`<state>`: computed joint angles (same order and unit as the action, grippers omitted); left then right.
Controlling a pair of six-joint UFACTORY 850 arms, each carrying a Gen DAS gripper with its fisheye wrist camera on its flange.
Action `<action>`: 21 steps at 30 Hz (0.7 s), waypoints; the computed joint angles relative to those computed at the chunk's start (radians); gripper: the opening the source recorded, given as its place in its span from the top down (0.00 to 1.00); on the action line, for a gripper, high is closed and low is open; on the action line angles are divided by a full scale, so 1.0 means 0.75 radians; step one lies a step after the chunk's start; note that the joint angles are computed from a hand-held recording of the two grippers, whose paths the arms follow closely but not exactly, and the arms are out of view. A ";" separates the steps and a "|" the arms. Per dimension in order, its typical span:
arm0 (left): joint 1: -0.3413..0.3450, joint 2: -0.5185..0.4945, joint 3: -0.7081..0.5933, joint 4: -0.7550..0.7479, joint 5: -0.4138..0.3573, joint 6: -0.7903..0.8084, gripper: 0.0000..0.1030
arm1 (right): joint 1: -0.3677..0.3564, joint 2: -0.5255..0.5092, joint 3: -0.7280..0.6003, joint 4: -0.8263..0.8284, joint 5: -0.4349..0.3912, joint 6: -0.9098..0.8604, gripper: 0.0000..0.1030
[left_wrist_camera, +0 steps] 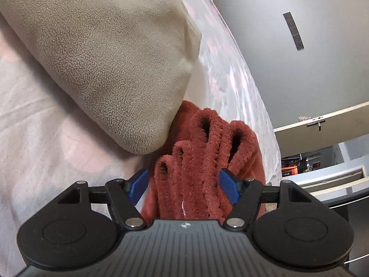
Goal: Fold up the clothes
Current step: 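Lift the folded blanket with both grippers and carry it toward the bed end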
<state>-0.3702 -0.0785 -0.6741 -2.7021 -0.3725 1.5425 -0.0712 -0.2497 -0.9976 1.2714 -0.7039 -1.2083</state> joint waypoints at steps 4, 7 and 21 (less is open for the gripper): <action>-0.001 -0.005 -0.006 0.009 0.015 0.000 0.35 | 0.017 0.005 0.003 -0.035 0.043 0.028 0.20; 0.000 0.006 0.017 -0.039 -0.056 0.048 0.44 | 0.031 0.008 0.002 -0.052 0.070 0.032 0.20; 0.022 -0.071 -0.059 0.380 -0.049 -0.297 0.31 | 0.048 0.011 -0.003 -0.096 0.074 0.059 0.20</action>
<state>-0.3534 -0.1318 -0.7182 -2.4173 -0.4094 1.3197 -0.0353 -0.2411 -0.9996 1.1995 -0.6483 -1.1640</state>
